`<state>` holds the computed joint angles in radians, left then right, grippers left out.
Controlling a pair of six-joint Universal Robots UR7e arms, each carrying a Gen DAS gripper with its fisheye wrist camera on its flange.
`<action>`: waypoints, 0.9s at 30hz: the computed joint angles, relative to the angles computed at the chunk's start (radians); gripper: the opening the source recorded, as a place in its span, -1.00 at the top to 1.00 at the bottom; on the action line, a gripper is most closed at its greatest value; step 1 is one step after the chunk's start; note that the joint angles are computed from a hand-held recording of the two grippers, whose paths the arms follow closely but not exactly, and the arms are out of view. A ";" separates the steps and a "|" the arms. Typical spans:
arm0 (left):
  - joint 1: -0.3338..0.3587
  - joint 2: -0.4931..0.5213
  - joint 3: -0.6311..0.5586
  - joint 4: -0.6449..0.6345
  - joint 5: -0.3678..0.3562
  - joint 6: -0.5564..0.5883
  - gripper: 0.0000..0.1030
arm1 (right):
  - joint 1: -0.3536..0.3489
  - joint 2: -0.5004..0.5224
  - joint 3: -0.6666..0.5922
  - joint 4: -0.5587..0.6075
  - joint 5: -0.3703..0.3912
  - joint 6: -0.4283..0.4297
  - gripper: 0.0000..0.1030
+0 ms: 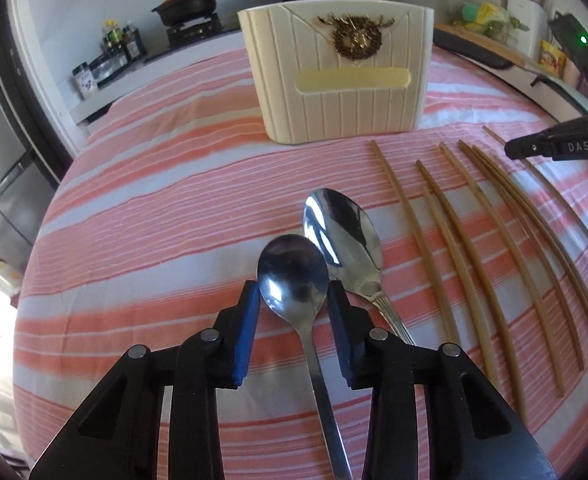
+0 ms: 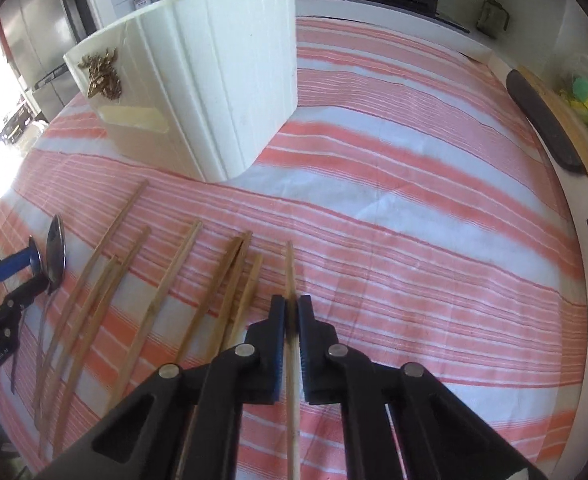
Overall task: Organize utensils
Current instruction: 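Grasp a steel spoon with the left tool while the right tool grasps a chopstick, then carry the spoon and chopstick into the cream holder and open both tools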
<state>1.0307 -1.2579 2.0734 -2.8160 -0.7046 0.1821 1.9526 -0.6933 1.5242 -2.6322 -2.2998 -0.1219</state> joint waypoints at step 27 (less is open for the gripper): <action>-0.036 -0.262 0.084 -0.056 -0.141 -0.098 0.93 | 0.209 -0.266 0.343 -0.403 0.046 -0.053 0.87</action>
<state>0.9942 -1.5196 2.1574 -2.8717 -0.8452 0.0842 2.1616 -0.9594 1.8667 -3.0349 -2.2539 -0.1748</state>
